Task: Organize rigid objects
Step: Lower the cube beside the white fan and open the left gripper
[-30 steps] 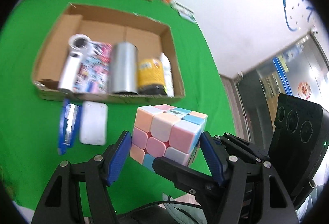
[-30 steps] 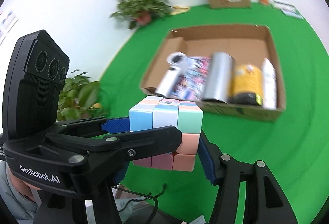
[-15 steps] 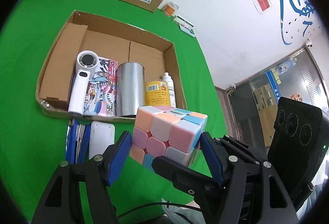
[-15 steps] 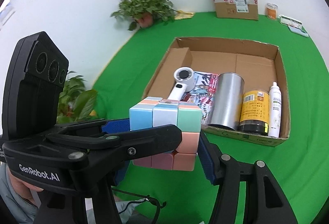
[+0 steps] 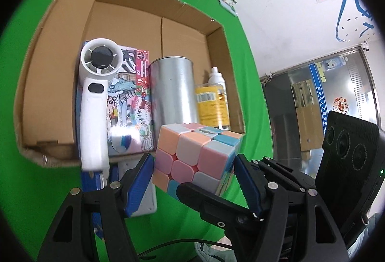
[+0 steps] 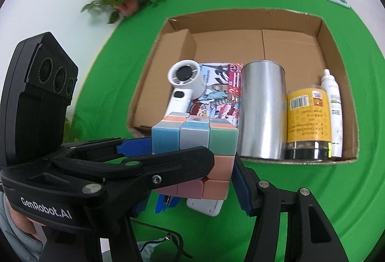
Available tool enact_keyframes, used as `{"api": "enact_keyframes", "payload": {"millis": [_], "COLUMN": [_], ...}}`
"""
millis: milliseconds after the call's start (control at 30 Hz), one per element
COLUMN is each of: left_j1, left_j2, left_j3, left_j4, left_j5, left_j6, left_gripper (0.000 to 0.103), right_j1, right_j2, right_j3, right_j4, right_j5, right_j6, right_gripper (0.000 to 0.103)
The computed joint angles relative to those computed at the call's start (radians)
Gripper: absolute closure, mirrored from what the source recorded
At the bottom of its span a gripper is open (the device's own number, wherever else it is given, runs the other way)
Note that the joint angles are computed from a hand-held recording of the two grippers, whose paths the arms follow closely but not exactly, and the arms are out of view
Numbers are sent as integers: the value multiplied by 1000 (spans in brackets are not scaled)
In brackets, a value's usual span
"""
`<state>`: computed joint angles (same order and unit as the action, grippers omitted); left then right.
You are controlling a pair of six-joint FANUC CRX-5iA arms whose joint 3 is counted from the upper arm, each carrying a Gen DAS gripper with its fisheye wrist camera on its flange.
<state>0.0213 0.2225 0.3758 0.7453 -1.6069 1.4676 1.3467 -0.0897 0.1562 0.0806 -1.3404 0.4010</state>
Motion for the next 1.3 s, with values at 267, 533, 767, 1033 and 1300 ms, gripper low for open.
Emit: {"api": "enact_keyframes", "payload": {"millis": [267, 533, 767, 1033, 1300], "left_j1": [0, -20, -10, 36, 7], "left_j2": [88, 152, 148, -8, -233], "left_j3": [32, 116, 137, 89, 54], "left_j4": [0, -70, -77, -170, -470], "left_j5": [-15, -81, -119, -20, 52], "left_j6": [22, 48, 46, 61, 325], "left_gripper": [35, 34, 34, 33, 24], "right_j1": [-105, -151, -155, -126, -49], "right_j2": [116, 171, 217, 151, 21], "right_j3": [51, 47, 94, 76, -13], "right_j4": [-88, -153, -189, -117, -38], "right_j5": [-10, -7, -66, -8, -36], "right_j6": [83, 112, 115, 110, 118], "right_gripper": [48, 48, 47, 18, 9]}}
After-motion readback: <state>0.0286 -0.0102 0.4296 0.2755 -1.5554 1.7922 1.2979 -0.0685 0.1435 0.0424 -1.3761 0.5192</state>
